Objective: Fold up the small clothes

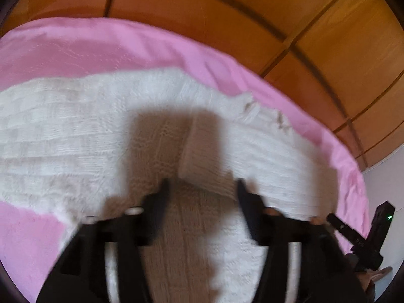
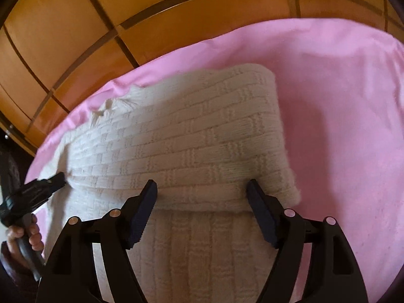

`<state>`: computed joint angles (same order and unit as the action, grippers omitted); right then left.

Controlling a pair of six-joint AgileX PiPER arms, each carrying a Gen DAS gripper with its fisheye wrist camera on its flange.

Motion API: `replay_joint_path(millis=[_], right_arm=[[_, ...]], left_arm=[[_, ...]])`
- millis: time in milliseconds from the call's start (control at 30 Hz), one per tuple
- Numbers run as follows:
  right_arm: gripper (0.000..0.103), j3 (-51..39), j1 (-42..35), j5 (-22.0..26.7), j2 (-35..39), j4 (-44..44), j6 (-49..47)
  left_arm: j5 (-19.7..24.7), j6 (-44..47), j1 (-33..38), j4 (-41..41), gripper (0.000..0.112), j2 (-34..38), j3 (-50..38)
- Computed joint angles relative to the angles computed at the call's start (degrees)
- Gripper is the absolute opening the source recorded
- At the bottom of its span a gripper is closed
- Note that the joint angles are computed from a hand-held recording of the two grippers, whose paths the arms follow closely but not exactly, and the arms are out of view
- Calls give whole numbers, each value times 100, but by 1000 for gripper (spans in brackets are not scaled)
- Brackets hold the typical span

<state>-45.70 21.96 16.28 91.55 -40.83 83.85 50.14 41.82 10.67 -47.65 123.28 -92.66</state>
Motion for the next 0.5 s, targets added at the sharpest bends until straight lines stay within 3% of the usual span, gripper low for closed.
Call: replay_joint_path(millis=[33,167,233,333,500], right_arm=[[73,9,104,61,-82,-47,54],[73,42,808,568,-241,-619,714],[73,-22,1265,868,-96,-831,1019],[73,-186,1813,1305,210,-1163,1483],[85,-573,2514,2185,888,-1558,1872]], left_arm=[[-150,149,103,-164,70,-173,226],[177,675,879,-944,73,-427,627],[287,670,1408,-1007,82,-485,700],[258,740,2137,-1189,84,-519,788],[604,18,3302,-848,83,139,-188]])
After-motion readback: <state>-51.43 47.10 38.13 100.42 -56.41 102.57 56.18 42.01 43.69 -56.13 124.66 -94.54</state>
